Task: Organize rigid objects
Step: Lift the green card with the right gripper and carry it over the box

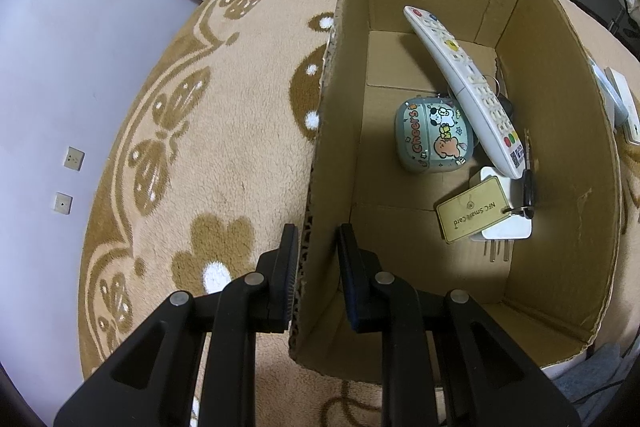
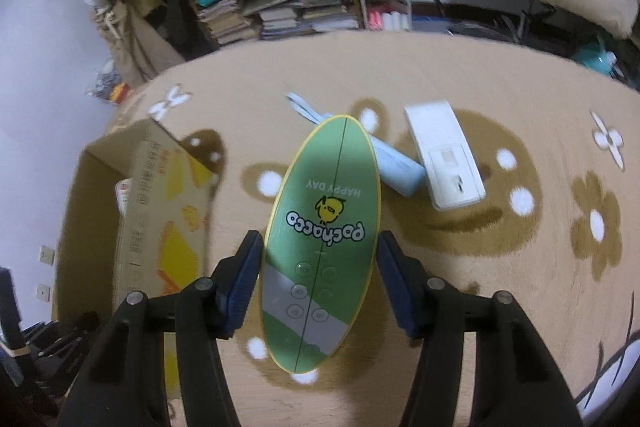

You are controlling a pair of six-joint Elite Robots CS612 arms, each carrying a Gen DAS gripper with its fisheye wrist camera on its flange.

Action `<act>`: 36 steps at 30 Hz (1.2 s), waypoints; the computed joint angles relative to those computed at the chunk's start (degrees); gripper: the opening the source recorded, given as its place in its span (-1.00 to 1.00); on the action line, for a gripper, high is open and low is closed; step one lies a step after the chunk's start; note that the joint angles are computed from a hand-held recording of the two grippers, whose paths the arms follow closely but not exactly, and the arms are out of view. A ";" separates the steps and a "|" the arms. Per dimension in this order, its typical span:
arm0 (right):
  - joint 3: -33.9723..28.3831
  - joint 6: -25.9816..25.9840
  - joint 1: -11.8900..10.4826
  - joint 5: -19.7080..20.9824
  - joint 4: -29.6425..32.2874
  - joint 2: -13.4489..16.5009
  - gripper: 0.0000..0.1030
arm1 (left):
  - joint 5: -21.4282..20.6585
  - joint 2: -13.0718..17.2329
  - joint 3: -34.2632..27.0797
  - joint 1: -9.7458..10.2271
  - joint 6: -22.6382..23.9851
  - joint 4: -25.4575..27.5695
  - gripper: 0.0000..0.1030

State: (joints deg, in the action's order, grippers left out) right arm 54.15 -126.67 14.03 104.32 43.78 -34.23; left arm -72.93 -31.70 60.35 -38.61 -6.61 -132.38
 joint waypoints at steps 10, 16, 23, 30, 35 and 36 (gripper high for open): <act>-2.90 -7.60 1.80 0.66 -4.76 -1.12 0.21 | 0.02 -0.03 0.04 -0.02 0.00 -0.02 -0.61; -5.43 -12.70 2.50 -0.49 -6.44 -0.68 0.21 | -0.25 -0.05 0.06 0.04 -0.14 -0.01 -0.61; -13.74 -14.23 2.54 -4.70 -3.00 3.45 0.21 | -0.63 0.04 -0.21 0.08 -0.45 0.16 -0.61; -22.25 -14.65 3.05 -6.44 2.46 8.51 0.21 | -1.01 0.09 -0.35 0.16 -0.63 0.19 -0.61; -23.19 -13.34 2.89 -7.25 3.28 9.77 0.21 | -1.10 0.07 -0.36 0.14 -0.69 0.18 -0.61; -23.60 -13.17 2.82 -7.38 3.69 10.05 0.21 | -1.10 0.09 -0.33 0.16 -0.69 0.17 -0.61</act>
State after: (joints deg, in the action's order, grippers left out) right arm 30.55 -139.85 16.85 96.94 47.48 -24.18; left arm -74.03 -31.61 60.02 -38.45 -7.30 -132.21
